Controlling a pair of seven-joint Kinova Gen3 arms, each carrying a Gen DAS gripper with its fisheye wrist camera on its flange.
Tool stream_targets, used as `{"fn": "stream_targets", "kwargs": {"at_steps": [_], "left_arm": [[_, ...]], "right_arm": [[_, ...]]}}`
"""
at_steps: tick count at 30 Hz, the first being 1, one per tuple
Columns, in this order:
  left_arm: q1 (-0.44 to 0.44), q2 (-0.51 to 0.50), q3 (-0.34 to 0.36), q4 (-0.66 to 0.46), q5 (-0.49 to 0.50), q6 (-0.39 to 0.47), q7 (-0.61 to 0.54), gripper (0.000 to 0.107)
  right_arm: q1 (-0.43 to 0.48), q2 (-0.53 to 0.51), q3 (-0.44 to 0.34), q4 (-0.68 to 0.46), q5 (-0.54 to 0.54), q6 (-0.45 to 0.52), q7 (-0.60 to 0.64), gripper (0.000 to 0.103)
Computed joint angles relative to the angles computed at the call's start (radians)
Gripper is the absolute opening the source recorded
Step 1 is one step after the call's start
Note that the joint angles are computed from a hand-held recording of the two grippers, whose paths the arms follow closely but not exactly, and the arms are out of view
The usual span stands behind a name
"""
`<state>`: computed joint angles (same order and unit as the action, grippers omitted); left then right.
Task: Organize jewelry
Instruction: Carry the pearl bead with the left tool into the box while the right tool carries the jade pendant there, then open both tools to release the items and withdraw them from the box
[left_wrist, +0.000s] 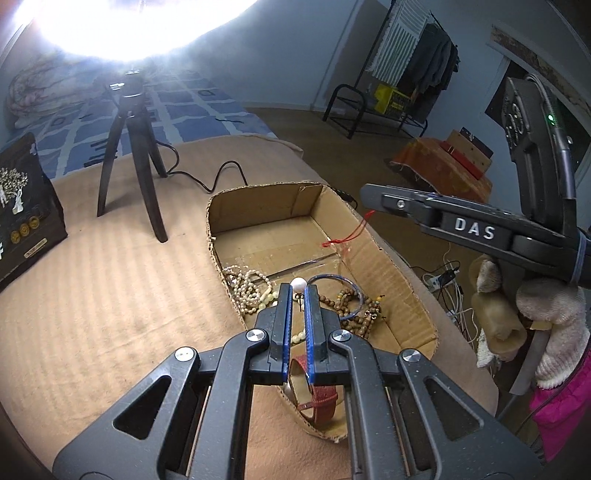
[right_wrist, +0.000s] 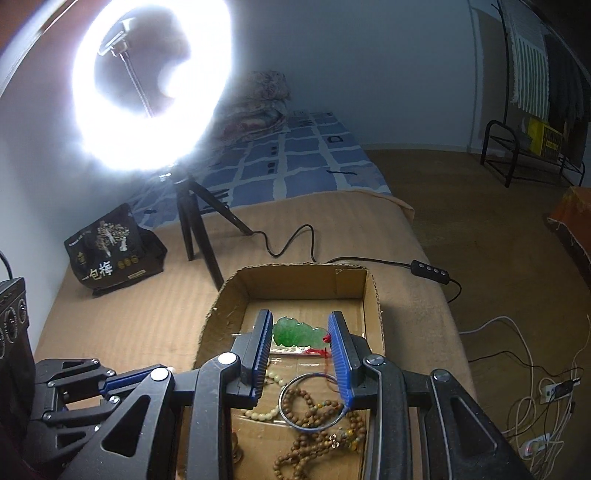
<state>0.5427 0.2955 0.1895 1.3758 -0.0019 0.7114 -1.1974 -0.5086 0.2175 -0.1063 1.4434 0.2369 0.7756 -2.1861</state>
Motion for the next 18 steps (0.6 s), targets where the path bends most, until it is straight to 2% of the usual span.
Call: {"fn": "stream_targets", "kwargs": {"at_steps": [18], "left_arm": [[0.048, 0.028, -0.019, -0.039, -0.064, 0.016, 0.039, 0.004]], "right_arm": [[-0.012, 0.034, 0.011, -0.024, 0.008, 0.027, -0.005, 0.033]]}}
